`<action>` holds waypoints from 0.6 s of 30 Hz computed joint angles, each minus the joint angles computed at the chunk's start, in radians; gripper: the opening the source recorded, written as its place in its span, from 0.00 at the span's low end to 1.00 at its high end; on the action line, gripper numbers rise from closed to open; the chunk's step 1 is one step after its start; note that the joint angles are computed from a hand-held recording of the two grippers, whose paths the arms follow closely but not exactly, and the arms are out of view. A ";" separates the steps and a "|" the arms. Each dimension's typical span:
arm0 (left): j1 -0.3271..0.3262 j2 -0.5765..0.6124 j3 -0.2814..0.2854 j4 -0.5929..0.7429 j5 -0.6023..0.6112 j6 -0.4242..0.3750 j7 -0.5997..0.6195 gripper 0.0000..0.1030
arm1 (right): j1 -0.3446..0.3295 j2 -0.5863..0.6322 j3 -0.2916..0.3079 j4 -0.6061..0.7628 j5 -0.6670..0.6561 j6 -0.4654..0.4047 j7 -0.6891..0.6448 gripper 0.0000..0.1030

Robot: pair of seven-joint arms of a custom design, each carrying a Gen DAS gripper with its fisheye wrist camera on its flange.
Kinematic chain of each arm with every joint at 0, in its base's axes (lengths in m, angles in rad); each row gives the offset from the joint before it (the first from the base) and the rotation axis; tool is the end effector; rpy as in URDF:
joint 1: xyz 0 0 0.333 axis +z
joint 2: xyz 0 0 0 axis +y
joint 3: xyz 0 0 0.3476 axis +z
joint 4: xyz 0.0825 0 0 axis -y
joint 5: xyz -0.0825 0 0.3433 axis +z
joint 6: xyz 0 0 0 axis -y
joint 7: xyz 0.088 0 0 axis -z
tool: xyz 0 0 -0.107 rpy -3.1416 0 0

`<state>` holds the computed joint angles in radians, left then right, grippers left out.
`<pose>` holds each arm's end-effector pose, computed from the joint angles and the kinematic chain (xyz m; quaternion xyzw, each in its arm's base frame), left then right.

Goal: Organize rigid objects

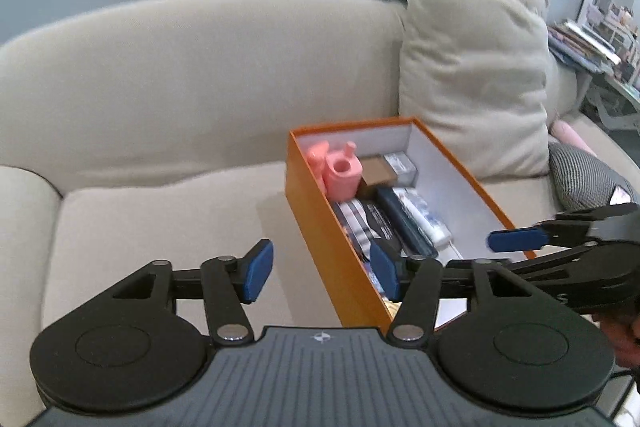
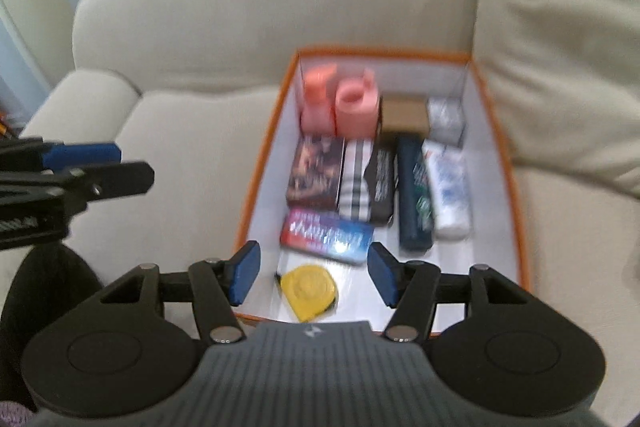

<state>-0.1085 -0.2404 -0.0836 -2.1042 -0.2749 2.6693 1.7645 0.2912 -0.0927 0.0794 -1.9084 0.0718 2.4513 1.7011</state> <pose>0.4795 -0.0904 0.6580 -0.5801 0.7093 -0.3424 0.2076 0.5002 0.1967 0.6495 -0.7358 0.6004 -0.1361 0.2823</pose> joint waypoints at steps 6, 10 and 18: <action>0.019 -0.088 -0.023 -0.079 0.075 0.093 -0.082 0.85 | -0.011 -0.114 0.047 -0.111 -0.144 0.169 0.160 0.63; 0.053 -0.140 -0.045 -0.127 0.151 0.131 -0.162 0.87 | -0.037 -0.178 0.090 -0.184 -0.238 0.272 0.288 0.70; 0.090 -0.208 -0.058 -0.237 0.250 0.217 -0.290 0.98 | -0.194 -0.276 0.246 -0.296 -0.538 0.374 0.665 0.91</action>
<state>-0.0185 -0.4482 -0.1416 -2.3411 -0.0247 2.8863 1.4743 0.0974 -0.3689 0.3258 -2.2045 -0.4663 2.8254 2.3660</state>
